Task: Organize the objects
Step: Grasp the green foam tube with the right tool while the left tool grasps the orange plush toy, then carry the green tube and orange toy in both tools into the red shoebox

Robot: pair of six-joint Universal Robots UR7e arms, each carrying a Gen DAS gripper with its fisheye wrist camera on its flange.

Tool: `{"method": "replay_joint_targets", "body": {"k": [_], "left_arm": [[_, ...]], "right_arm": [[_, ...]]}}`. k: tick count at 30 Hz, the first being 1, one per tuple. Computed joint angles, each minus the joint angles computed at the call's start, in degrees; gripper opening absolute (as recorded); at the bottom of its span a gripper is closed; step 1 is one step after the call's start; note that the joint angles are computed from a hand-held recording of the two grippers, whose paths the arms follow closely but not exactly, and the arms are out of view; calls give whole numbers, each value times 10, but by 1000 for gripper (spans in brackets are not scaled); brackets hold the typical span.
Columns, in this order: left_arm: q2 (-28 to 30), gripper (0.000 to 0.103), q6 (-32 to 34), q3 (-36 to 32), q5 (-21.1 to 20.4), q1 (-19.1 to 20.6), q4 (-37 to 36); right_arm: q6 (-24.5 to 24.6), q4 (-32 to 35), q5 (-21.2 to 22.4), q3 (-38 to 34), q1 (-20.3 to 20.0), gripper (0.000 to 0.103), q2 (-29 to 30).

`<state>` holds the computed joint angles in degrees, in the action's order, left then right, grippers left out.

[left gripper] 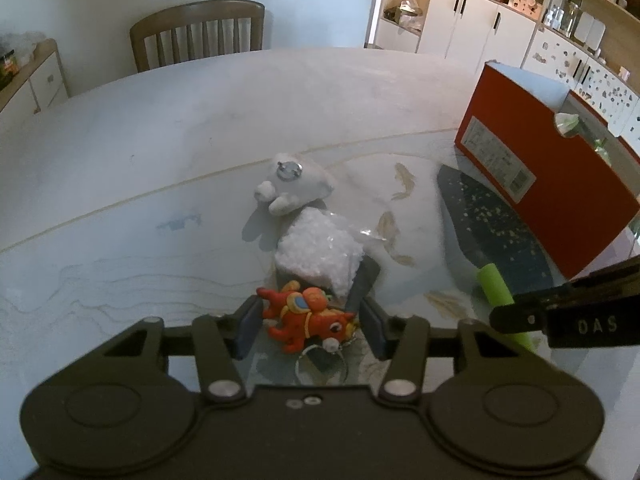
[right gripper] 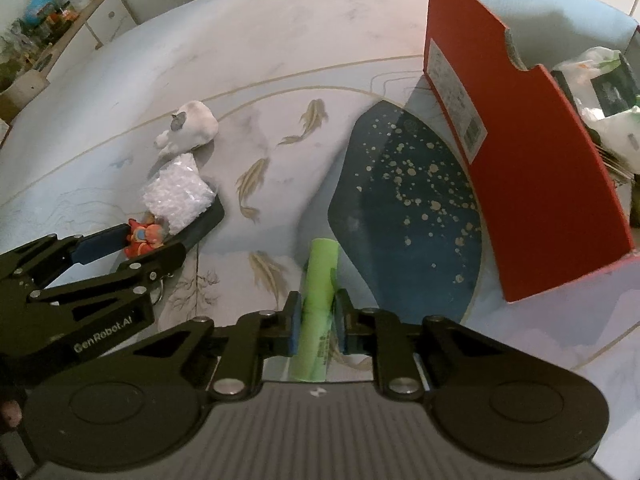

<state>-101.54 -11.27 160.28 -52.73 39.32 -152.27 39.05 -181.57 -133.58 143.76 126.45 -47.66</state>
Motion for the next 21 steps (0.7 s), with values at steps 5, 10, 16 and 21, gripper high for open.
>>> {"method": "replay_joint_targets", "body": {"k": [5,10,16,21], "left_arm": [[-52,52,-34,-4,-9,-18,61],[-103,52,-78,-14,-18,-46,131],[-146,52,-140,-30,-26,-91,210],[-153,52,-198,-44,-27,-137,254]], "right_arm": [[7,7,3,13,14,16,-17],[18,22,9,28,33,16,-53],[28,61,17,38,55,16,-111],[29,96,18,44,71,16,-168]]}}
